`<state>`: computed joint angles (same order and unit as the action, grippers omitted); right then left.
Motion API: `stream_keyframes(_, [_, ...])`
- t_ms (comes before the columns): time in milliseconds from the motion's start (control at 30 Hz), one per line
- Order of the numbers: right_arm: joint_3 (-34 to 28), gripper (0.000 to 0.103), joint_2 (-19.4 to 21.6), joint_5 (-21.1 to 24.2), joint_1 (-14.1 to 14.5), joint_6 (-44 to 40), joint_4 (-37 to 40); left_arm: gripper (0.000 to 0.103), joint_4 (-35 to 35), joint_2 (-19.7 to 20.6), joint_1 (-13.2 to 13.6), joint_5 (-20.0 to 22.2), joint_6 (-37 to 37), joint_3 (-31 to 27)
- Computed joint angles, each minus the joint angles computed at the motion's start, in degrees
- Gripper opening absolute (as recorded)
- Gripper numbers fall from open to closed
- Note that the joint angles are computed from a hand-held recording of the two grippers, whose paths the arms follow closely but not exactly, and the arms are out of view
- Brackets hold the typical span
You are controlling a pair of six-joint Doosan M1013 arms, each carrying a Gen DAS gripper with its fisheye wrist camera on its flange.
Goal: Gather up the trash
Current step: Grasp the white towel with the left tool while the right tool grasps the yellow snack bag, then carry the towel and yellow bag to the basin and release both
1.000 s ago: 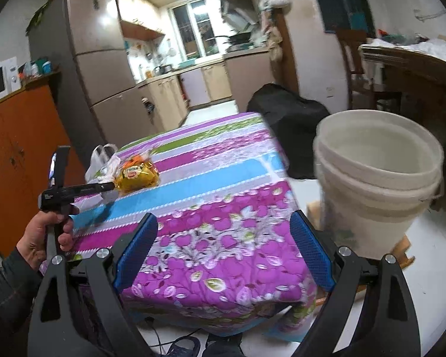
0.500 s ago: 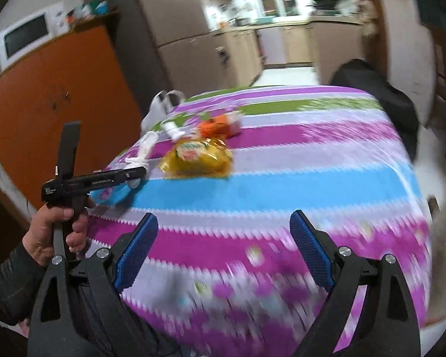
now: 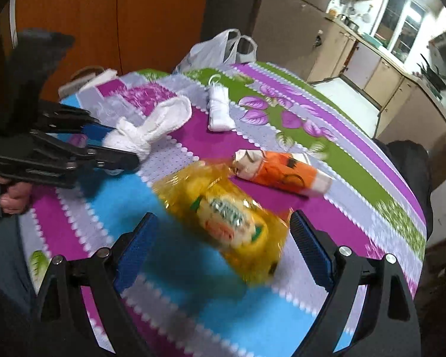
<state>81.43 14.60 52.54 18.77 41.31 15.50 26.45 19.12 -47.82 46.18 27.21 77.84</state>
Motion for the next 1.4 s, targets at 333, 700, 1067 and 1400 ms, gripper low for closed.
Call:
stream_keyframes(333, [6.12, 0.042, -4.00, -9.64, -0.68, 13.85, -0.75, 0.042, 5.93, 0.30, -2.08, 2.26, -4.15, -0.36])
stream_keyframes(700, [16.47, 0.041, -13.30, -21.13, -3.03, 27.62, 3.53, 0.042, 16.80, 1.13, -6.61, 9.09, -8.27, -3.22])
stream_keyframes(1067, [20.81, 0.041, -19.21, -25.69, -4.53, 30.67, 3.96, 0.042, 23.37, 2.49, -10.73, 13.40, -7.15, -7.13])
stream_keyframes(1400, [21.18, 0.041, -21.79, -25.93, -7.14, 33.55, 2.16, 0.042, 24.09, 4.00, -12.15, 13.59, -4.94, -10.65])
